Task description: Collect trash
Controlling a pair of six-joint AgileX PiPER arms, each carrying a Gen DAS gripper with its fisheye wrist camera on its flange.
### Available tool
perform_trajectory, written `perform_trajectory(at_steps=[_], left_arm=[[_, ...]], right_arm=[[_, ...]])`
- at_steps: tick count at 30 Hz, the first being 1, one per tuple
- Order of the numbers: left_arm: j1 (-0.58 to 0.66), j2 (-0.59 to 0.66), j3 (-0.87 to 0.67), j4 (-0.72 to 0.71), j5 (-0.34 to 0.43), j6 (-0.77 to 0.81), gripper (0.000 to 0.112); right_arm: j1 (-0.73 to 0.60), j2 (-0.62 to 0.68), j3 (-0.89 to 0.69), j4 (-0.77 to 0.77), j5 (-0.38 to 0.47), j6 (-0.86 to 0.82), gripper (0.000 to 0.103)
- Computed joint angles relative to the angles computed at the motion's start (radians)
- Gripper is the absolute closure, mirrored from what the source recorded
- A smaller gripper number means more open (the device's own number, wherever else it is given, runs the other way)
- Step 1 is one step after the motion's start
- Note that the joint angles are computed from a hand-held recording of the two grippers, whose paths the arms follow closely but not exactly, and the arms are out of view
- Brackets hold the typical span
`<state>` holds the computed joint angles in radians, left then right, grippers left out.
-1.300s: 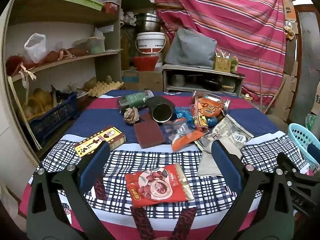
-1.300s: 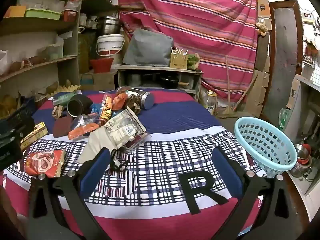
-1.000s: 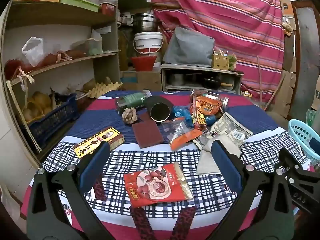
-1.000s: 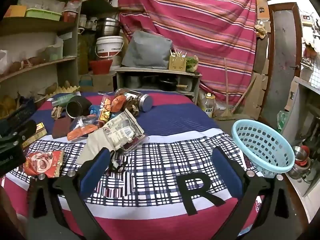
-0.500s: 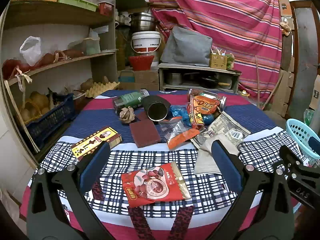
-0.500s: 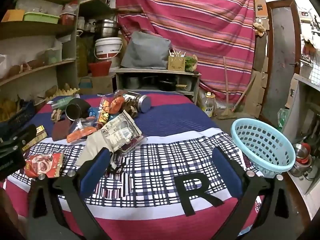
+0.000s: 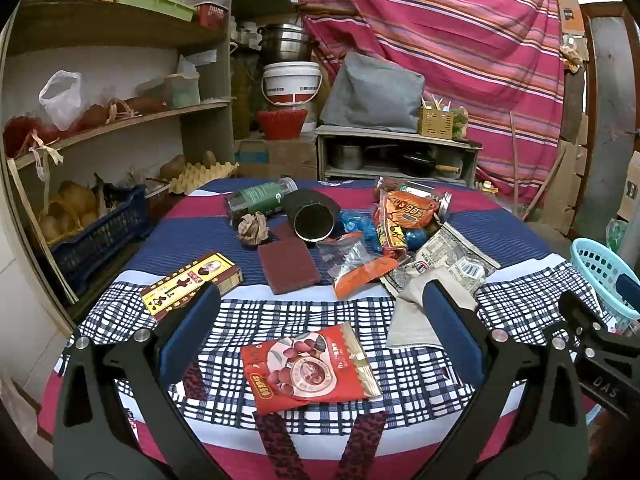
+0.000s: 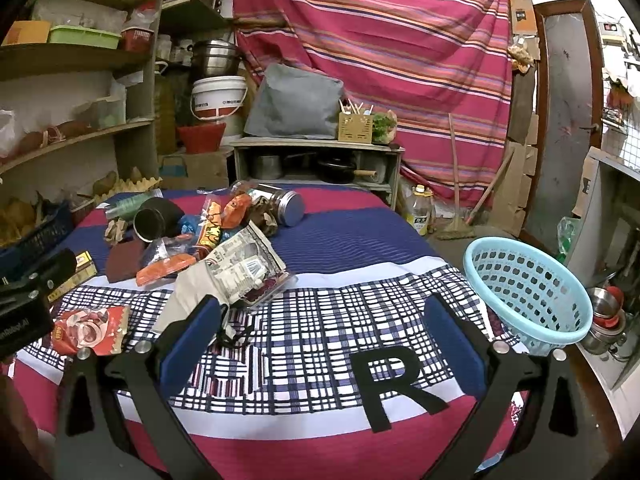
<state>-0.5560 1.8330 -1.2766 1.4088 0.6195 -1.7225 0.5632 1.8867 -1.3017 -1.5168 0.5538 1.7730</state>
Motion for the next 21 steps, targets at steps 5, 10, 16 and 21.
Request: perform_trajectory(at_steps=[5,10,16,21], left_arm=[[0.005,-0.009,0.005,-0.004,-0.006,0.003,0.014],[0.005,-0.012,0.007,-0.006,-0.008,0.006,0.014],[0.006,-0.009,0.006,-0.004,-0.010,0.003,0.014],[0.006,-0.010,0.008,0.000,-0.008,0.000,0.014]], right_arm=[[0.000,0.000,0.000,0.001,0.000,0.005,0.004],[0.001,-0.003,0.001,0.001,0.000,0.004,0.004],[-0.002,-0.007,0.007,-0.007,-0.009,0.013,0.004],[-0.002,-0.008,0.007,-0.006,-0.008,0.013,0.004]])
